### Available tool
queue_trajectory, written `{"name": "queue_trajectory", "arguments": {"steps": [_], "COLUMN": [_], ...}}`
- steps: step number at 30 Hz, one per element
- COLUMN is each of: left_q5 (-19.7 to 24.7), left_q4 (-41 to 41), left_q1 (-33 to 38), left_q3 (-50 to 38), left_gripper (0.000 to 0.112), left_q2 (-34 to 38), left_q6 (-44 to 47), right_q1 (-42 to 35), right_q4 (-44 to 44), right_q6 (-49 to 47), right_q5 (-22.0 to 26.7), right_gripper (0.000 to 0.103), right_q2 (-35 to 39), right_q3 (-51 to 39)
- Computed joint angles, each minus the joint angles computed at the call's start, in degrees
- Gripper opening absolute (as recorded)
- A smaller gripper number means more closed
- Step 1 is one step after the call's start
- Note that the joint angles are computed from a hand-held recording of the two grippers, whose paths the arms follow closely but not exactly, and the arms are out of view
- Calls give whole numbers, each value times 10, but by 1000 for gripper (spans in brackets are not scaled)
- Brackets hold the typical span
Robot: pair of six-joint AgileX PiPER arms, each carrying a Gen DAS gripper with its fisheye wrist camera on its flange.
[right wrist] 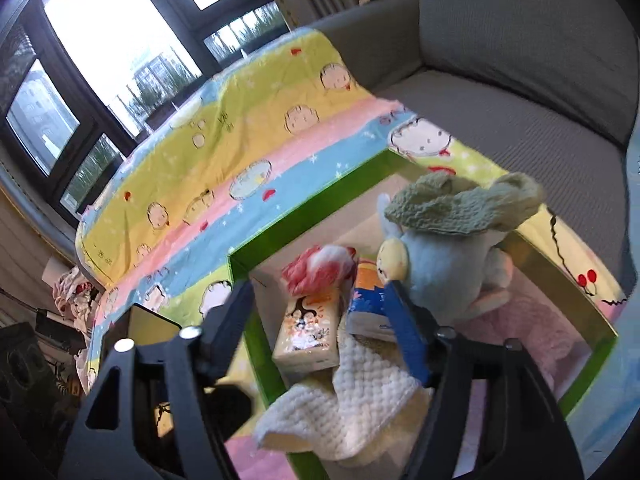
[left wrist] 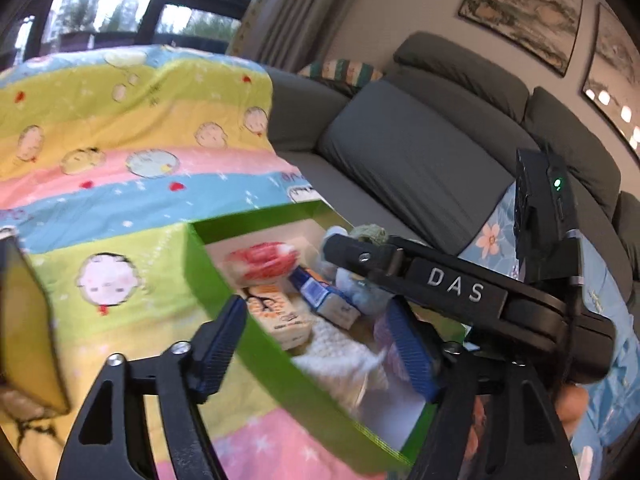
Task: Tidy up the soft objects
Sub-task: 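Move the right gripper back to the purple fuzzy cloth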
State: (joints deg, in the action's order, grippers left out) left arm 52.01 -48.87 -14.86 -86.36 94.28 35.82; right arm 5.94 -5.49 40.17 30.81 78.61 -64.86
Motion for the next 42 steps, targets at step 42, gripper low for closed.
{"name": "queue_trajectory", "arguments": {"steps": [42], "left_q5": [57], "left_q4": [109], "left_q1": [618], "left_q3": [94], "left_gripper": [83], "left_q2": [2], "left_q6": [39], "right_q1": [411], "right_q4": [-6], "right_q6": [17], "right_q5": [187], "right_gripper": [86], "right_q2": [388], "right_q3": [-484]}}
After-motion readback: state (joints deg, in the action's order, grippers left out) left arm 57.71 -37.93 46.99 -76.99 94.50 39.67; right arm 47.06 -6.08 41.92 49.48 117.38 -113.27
